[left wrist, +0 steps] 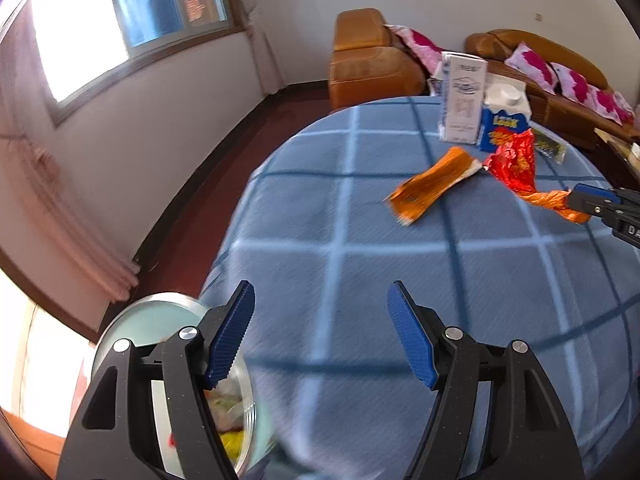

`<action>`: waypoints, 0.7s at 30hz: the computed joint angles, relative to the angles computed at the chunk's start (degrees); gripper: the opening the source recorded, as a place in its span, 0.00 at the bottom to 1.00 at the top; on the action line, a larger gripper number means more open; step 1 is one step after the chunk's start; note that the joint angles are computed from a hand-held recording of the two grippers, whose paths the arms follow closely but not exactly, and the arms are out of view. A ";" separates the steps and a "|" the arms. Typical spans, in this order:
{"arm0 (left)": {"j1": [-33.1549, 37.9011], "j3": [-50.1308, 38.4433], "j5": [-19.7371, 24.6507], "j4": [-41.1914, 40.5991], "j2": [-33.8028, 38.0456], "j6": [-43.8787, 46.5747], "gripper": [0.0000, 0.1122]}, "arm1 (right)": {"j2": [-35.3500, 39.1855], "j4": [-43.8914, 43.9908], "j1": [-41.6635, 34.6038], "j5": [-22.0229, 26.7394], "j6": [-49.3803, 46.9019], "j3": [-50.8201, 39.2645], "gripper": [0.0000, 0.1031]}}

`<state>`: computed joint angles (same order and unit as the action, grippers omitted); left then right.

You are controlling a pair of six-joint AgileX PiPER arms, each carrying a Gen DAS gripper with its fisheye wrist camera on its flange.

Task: Collect trash
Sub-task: 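Grasp the orange wrapper with the left tool while the right grasps the red-orange wrapper, then carry both wrappers and hold them above the blue bin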

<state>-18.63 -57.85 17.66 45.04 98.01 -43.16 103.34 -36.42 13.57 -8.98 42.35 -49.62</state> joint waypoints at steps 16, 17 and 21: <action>-3.56 -37.60 10.38 -26.97 28.22 26.91 0.34 | -1.91 -5.97 -12.26 -8.38 1.43 5.61 0.23; -3.52 -37.97 10.53 -27.38 28.63 27.50 0.21 | -1.73 -6.76 -12.58 -8.70 2.13 5.54 0.23; -3.58 -37.72 10.33 -30.44 28.69 32.53 0.04 | -1.07 -8.86 -12.59 -9.30 4.10 5.07 0.23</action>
